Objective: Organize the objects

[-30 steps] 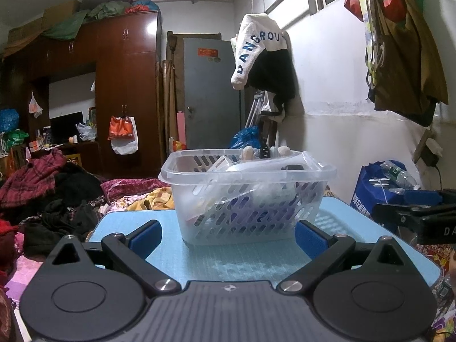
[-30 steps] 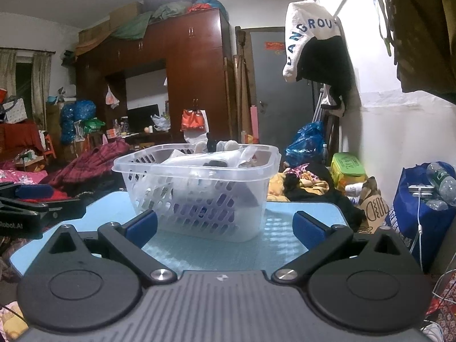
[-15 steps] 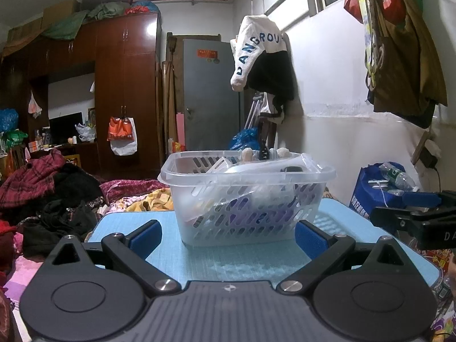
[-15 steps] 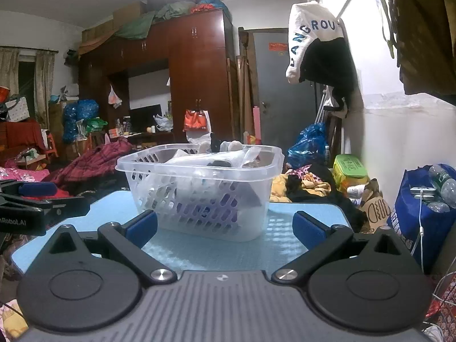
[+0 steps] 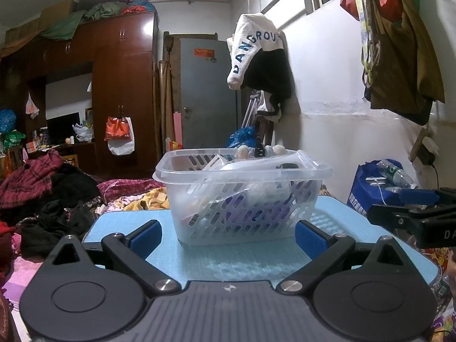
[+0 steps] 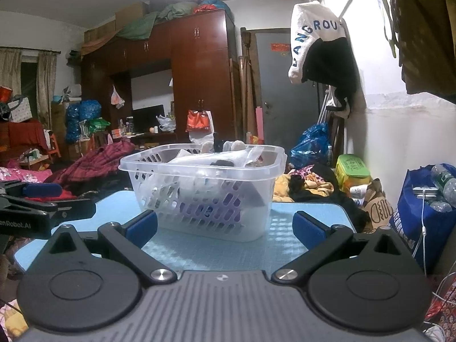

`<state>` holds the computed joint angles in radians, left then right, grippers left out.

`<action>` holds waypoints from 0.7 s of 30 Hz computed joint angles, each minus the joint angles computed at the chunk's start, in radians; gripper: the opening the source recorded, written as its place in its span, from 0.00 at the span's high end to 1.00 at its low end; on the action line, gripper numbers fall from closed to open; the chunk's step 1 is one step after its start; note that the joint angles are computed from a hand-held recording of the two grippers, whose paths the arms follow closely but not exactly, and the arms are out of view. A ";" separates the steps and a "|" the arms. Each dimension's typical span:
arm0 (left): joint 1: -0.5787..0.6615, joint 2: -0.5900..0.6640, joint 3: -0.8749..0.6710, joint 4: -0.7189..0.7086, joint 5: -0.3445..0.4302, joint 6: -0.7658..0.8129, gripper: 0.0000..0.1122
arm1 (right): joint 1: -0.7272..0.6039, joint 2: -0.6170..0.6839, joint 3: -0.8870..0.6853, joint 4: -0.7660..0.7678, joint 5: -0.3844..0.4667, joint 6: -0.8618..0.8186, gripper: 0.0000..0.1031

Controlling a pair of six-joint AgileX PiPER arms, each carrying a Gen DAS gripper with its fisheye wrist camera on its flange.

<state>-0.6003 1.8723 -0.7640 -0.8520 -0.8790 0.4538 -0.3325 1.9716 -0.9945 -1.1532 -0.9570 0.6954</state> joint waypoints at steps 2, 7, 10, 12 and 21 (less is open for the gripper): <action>-0.003 0.002 0.000 -0.001 -0.001 0.003 0.10 | 0.001 0.000 0.000 0.001 0.001 0.000 0.00; -0.001 -0.005 0.010 0.011 0.004 -0.003 0.10 | 0.001 0.005 -0.006 -0.005 -0.004 0.002 0.00; 0.000 -0.005 0.009 0.010 0.005 -0.003 0.10 | 0.001 0.005 -0.006 -0.005 -0.004 0.003 0.00; 0.001 -0.003 0.006 0.008 0.006 -0.003 0.10 | 0.002 0.005 -0.005 -0.005 -0.004 0.003 0.00; 0.013 0.000 -0.001 0.023 0.022 -0.010 0.10 | 0.001 0.007 -0.007 -0.007 -0.005 0.004 0.00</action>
